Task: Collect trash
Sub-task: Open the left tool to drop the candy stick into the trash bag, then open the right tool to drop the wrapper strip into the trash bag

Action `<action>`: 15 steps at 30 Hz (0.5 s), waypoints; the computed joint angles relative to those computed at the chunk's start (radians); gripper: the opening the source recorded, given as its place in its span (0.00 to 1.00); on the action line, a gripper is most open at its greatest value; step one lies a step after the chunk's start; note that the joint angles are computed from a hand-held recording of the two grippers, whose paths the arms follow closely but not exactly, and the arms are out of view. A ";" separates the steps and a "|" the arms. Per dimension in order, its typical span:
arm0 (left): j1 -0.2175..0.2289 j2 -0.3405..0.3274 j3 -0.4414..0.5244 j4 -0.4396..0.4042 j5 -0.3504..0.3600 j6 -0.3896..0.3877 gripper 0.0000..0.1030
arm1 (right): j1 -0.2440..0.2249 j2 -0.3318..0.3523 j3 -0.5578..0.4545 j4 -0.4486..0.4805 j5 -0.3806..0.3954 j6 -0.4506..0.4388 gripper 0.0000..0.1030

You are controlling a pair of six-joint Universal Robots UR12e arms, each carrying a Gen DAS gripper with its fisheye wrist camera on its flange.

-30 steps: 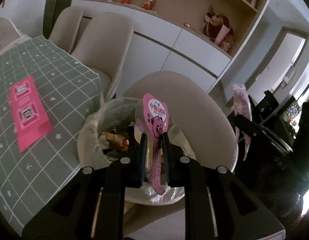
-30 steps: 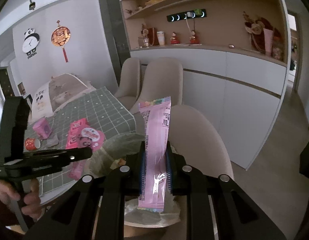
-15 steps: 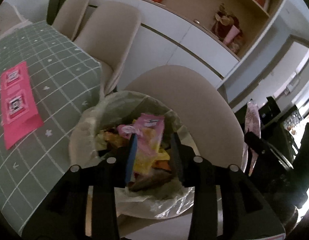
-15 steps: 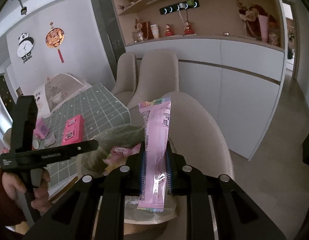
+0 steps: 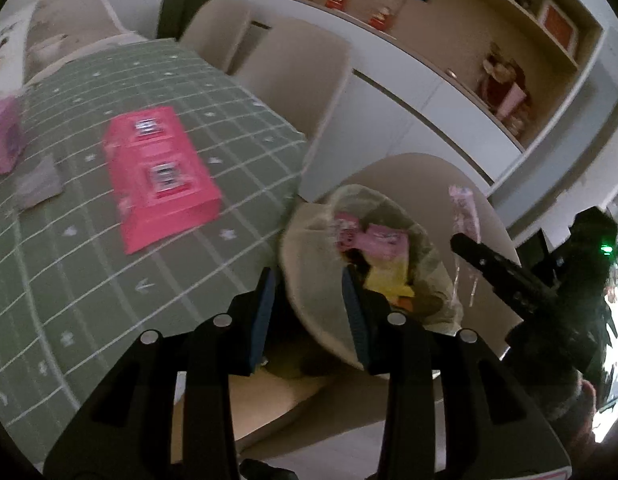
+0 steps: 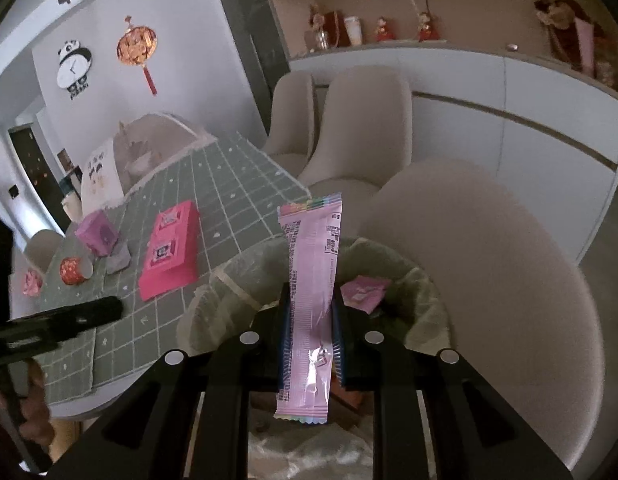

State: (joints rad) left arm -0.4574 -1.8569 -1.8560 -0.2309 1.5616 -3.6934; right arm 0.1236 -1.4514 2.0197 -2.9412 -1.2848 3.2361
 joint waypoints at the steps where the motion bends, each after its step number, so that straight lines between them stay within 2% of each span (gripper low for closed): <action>1: 0.004 0.009 -0.013 0.005 0.007 -0.014 0.33 | 0.003 0.006 -0.006 0.009 -0.003 -0.001 0.17; 6: 0.023 0.042 -0.062 0.011 0.035 -0.068 0.33 | 0.015 0.024 -0.023 0.029 -0.028 0.007 0.20; 8: 0.030 0.054 -0.080 0.014 0.042 -0.082 0.33 | 0.018 0.027 -0.027 0.036 -0.038 0.016 0.32; 10: 0.033 0.061 -0.092 0.017 0.049 -0.088 0.33 | 0.018 0.029 -0.022 0.015 -0.040 0.033 0.56; 15: 0.043 0.065 -0.109 0.012 0.039 -0.091 0.33 | 0.021 0.026 -0.015 0.006 -0.062 0.051 0.59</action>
State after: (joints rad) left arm -0.4139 -1.7916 -1.9648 -0.2194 1.6005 -3.7840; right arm 0.1443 -1.4256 2.0052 -2.9353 -1.3471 3.2872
